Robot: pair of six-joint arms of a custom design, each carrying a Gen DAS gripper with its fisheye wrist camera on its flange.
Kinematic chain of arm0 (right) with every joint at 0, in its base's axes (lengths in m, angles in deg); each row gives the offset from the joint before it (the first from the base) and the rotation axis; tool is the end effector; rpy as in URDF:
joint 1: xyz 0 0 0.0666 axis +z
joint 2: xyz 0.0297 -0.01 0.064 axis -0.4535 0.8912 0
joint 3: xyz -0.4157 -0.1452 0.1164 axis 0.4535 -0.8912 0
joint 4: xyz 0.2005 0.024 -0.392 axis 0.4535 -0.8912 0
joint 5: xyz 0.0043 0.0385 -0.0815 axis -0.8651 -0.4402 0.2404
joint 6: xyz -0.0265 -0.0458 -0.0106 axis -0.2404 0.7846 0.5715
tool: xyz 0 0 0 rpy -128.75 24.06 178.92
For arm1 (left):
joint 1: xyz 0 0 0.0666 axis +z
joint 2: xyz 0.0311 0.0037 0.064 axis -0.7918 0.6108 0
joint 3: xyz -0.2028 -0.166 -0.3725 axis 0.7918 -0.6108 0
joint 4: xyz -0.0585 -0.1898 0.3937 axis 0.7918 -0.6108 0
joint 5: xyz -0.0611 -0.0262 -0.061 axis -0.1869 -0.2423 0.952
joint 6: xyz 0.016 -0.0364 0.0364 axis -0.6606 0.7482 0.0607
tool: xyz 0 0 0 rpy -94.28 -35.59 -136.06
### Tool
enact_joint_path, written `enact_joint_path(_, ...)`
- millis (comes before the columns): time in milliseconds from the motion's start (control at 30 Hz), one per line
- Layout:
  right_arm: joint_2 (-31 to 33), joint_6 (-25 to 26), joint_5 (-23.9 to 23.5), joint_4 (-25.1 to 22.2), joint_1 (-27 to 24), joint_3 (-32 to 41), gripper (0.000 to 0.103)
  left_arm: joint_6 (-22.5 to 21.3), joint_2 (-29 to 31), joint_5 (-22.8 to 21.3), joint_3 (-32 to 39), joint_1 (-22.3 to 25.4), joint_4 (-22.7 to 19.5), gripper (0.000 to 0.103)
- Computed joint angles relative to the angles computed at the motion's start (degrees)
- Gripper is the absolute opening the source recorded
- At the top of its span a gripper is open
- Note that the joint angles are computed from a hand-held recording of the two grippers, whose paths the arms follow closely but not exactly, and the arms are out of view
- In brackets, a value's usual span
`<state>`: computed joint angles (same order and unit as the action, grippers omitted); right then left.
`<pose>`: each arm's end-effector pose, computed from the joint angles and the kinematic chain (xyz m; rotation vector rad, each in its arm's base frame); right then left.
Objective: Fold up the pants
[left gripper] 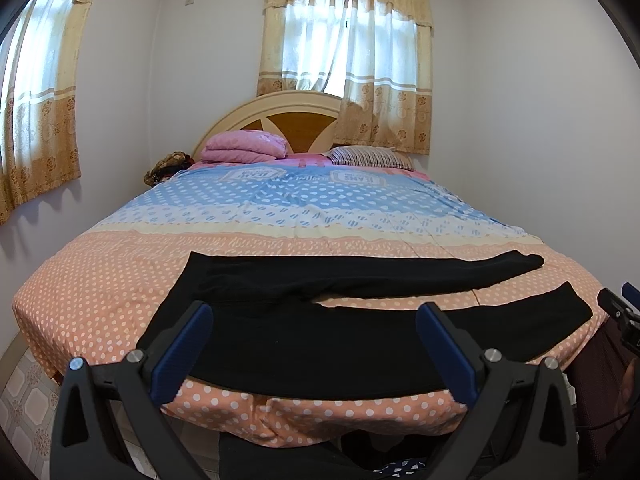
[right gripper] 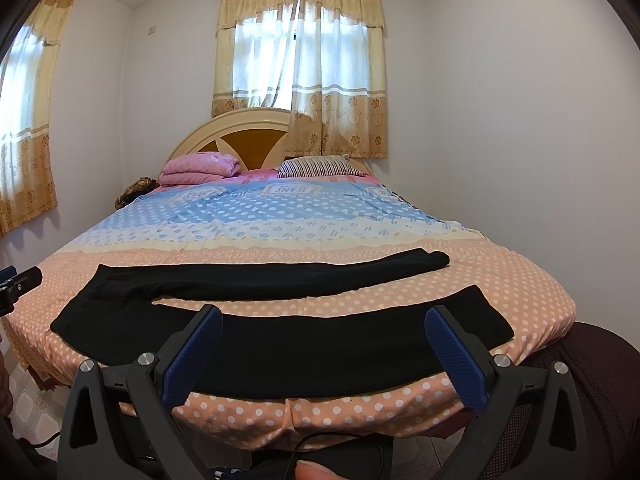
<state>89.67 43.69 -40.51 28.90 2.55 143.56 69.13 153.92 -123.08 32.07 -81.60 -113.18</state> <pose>0.5834 0.3203 0.4503 -0.2883 1.9103 0.1539 0.5347 -0.2713 0.4674 -0.4549 1.9701 0.1940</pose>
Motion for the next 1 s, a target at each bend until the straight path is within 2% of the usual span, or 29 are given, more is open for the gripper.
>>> enact_joint_path(1000,1.1,0.0,0.5,-1.3,-0.1,0.9,0.102,-0.2,-0.1,0.1,-0.5,0.2,0.3,0.103)
